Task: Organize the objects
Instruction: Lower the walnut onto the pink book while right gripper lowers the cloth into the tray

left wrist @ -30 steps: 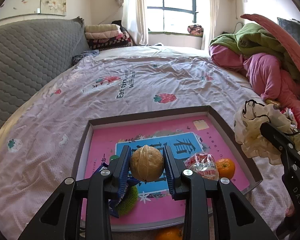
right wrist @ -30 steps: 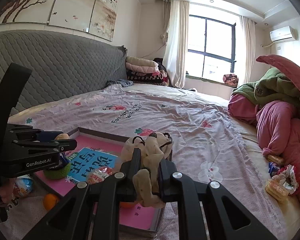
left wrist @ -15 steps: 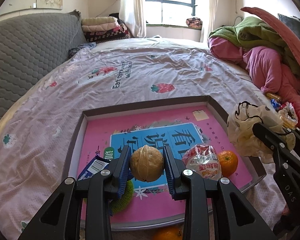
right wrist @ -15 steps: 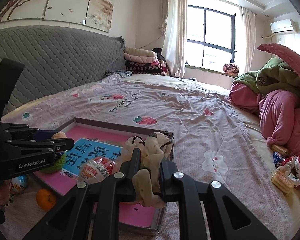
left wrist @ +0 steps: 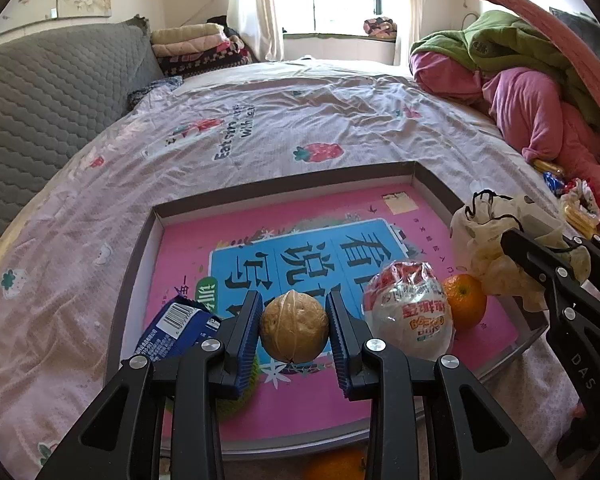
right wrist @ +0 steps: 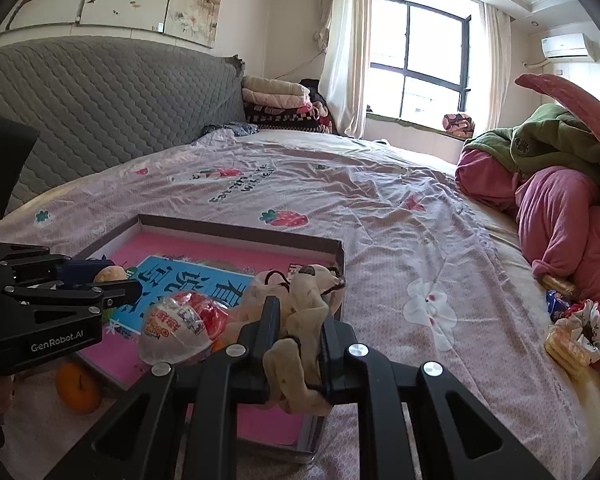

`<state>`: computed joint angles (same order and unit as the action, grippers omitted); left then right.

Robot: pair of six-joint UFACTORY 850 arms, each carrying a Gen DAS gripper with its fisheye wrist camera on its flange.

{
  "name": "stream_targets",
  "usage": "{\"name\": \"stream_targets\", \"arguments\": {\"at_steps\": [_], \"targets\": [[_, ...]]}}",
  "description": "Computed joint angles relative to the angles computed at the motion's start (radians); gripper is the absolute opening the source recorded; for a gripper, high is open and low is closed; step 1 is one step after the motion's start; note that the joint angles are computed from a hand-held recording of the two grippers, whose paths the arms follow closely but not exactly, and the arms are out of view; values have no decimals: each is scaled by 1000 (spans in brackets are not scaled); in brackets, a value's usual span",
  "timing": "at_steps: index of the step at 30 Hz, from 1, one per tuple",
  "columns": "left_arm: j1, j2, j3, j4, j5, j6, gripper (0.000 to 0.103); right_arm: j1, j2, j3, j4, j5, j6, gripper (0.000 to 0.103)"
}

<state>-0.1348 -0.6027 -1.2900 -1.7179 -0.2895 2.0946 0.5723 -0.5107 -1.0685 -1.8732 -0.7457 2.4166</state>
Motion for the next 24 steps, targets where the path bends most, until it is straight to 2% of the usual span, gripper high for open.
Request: {"name": "stream_targets", "arguments": {"at_steps": [6, 24], "targets": [[1, -14, -13, 65, -3, -66, 33, -2, -13, -13, 26, 23, -35, 18], [-3, -23, -19, 92, 4, -89, 33, -14, -28, -30, 90, 77, -79, 18]]}}
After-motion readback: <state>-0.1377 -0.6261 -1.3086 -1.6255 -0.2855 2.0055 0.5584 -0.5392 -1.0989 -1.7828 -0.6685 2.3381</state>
